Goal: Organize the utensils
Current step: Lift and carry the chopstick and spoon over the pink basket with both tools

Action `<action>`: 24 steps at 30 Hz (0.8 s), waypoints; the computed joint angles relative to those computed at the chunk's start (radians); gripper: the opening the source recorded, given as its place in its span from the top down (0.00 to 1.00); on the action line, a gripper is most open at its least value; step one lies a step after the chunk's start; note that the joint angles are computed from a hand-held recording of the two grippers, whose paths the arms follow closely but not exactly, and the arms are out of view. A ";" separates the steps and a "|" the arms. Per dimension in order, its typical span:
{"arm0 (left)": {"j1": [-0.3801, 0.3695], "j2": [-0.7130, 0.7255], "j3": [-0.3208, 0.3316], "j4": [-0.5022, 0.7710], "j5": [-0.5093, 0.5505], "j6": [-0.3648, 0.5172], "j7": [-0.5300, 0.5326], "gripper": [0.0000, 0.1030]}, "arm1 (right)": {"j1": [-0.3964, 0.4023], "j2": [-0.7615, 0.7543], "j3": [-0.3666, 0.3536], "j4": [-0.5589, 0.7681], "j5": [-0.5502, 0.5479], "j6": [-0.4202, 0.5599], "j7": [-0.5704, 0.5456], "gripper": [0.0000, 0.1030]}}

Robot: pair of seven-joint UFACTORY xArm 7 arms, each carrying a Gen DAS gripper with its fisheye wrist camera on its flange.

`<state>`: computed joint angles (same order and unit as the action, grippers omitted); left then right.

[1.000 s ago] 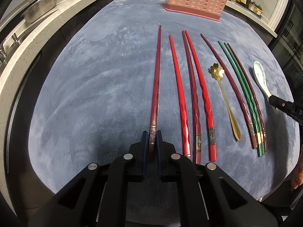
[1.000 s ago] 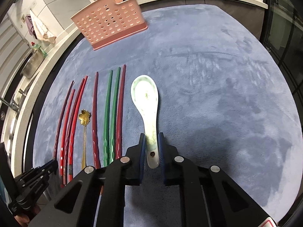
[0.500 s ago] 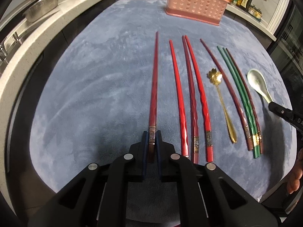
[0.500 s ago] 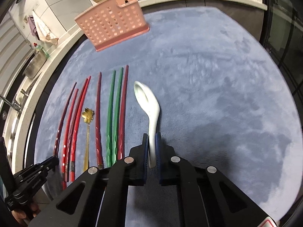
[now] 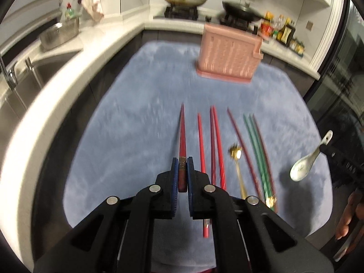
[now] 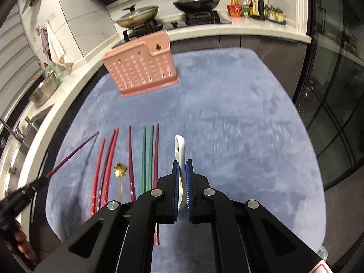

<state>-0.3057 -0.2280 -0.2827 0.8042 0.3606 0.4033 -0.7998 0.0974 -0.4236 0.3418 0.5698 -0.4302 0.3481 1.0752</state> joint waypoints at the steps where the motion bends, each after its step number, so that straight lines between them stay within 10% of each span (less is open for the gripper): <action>1: 0.006 0.001 0.001 0.020 0.009 0.002 0.002 0.94 | -0.001 -0.005 0.002 0.008 -0.001 0.006 0.002 0.95; 13: 0.065 0.099 0.013 0.314 0.182 -0.001 -0.031 0.94 | -0.031 0.068 -0.047 0.182 -0.034 -0.011 -0.064 0.95; 24: -0.042 0.364 0.116 0.780 0.225 -0.007 0.011 0.94 | -0.056 0.308 -0.124 0.494 -0.099 -0.071 -0.099 0.95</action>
